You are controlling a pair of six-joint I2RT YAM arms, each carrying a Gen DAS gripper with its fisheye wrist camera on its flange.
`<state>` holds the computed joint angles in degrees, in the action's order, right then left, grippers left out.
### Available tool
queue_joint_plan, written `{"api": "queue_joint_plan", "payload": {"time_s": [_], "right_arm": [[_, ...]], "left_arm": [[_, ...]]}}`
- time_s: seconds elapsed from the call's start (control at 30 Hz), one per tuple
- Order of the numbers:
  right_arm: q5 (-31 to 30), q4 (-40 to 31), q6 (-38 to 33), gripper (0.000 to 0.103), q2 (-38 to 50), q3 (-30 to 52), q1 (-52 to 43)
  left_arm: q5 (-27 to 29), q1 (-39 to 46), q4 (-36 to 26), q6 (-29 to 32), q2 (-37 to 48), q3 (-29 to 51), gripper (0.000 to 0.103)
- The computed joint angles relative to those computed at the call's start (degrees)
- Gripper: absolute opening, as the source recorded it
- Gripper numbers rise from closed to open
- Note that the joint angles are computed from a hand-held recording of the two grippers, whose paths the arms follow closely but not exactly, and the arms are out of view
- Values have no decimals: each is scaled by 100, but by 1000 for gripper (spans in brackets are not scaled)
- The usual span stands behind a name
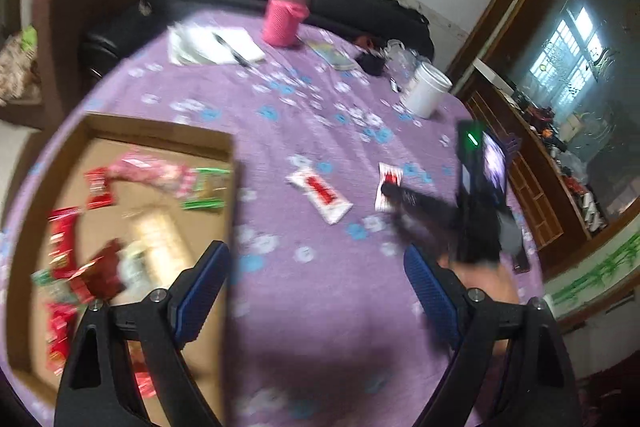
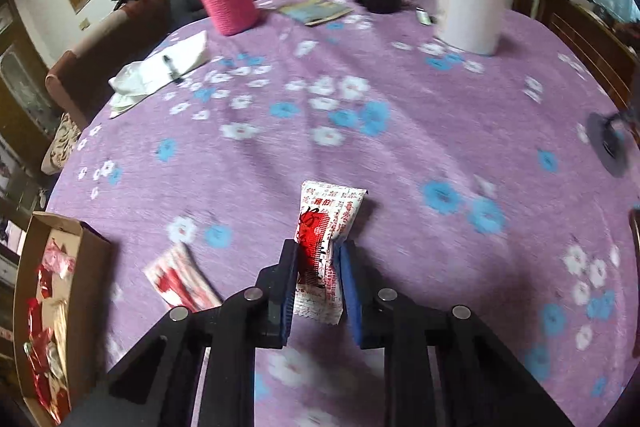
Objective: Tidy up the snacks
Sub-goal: 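Grasp one white red-print packet with right while left grasps the other, then carry both white packets into the cardboard tray and open both grippers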
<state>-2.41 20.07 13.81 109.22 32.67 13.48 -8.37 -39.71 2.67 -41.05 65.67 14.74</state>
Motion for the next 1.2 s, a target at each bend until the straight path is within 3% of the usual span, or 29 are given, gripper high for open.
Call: {"api": "queue_joint_plan", "payload": {"time_s": [0.13,0.27,0.3,0.5,0.57,0.63,0.7,0.77,1.07,1.2], "right_arm": [[-875,651,-329,23,-234,-803,-810],[-1629,1258,-643,23,-114,-1169,-1432],[-1752,1227,-657,23,-97,-1149,-1500],[-1585,1479,-757,23,-45,-1223,-1337],[-1626,1485,-772,23,-15,-1208,-1365],[-1739,1445,-766,23,33,-1156,-1436],[-1814,1401,-771,23,43,-1131,-1488],[-1812,1392,-756,23,28,-1136,-1480],[-1899,1621,-723,23,-82,-1298,-1523],[-2090,1882,-705,23,-205,-1471,-1569]], "left_arm": [[278,284,699,311,2052,1016,88],[129,322,457,478,3688,2235,86],[31,293,342,516,3973,2492,80],[-373,274,-37,479,5123,3481,74],[-363,310,-56,541,5402,3696,51],[-699,206,63,720,5467,3697,31],[-729,161,247,797,5447,3591,30],[-701,129,458,794,5360,3415,22],[-660,-69,964,629,4681,2677,22],[-662,-186,1155,507,3723,1953,22]]}}
